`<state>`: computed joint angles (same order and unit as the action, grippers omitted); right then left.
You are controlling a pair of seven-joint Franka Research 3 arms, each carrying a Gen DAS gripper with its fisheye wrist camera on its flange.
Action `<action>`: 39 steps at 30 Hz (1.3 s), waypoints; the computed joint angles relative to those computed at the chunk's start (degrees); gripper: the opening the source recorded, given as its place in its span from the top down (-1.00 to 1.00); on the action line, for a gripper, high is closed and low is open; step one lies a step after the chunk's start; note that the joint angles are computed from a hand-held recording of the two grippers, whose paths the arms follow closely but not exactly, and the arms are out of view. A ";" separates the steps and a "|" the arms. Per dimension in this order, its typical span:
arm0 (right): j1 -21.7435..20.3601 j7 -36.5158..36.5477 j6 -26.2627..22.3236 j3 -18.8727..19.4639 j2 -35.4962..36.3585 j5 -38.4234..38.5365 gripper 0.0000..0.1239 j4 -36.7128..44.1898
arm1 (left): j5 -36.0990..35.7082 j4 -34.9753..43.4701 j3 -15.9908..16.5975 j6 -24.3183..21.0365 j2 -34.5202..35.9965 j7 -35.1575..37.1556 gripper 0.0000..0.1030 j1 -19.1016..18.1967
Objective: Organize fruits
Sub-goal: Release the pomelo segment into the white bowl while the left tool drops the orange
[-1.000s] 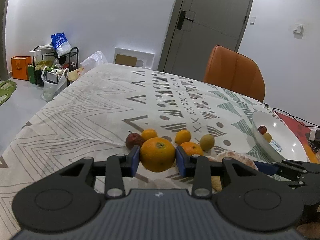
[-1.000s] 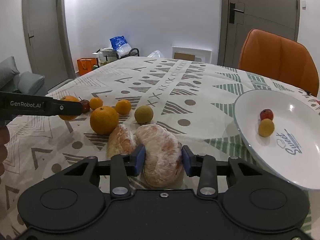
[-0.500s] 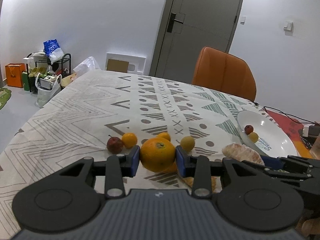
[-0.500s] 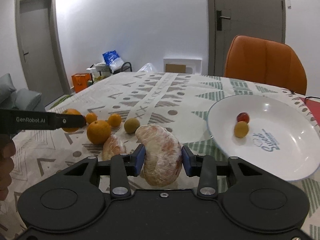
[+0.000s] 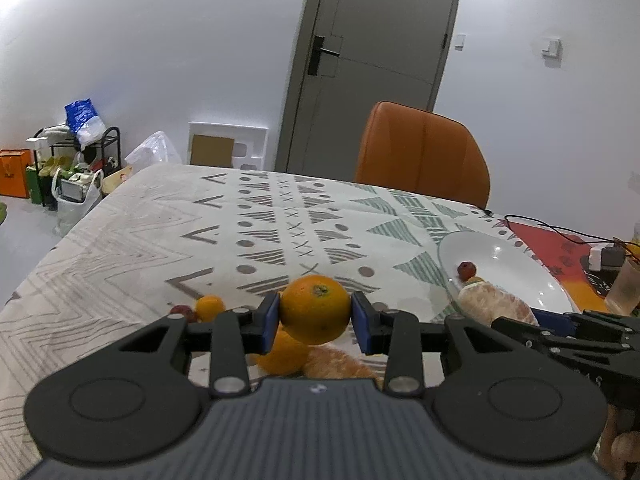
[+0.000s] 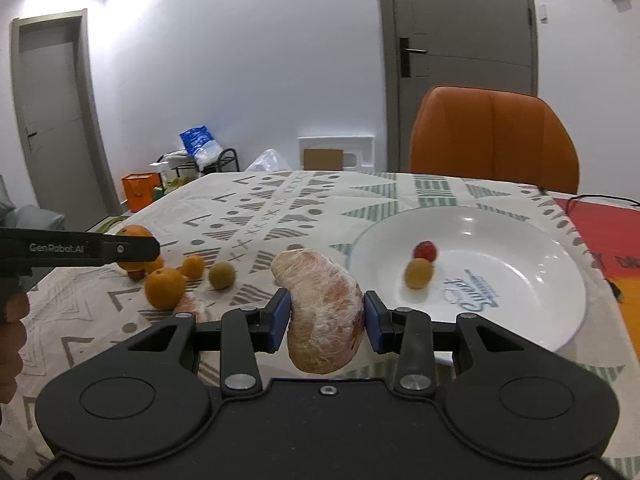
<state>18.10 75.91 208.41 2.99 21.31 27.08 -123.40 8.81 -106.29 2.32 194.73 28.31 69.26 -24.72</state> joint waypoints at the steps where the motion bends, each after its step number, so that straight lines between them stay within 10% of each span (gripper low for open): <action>1: -0.13 0.13 0.24 -0.16 -0.14 0.24 0.40 -0.20 | 0.12 0.35 -0.22 -0.06 0.20 0.07 0.28 0.04; 39: -5.76 5.60 5.56 -2.78 0.15 2.60 0.27 -2.54 | 12.21 20.64 -9.61 -10.87 11.92 -1.97 0.28 1.40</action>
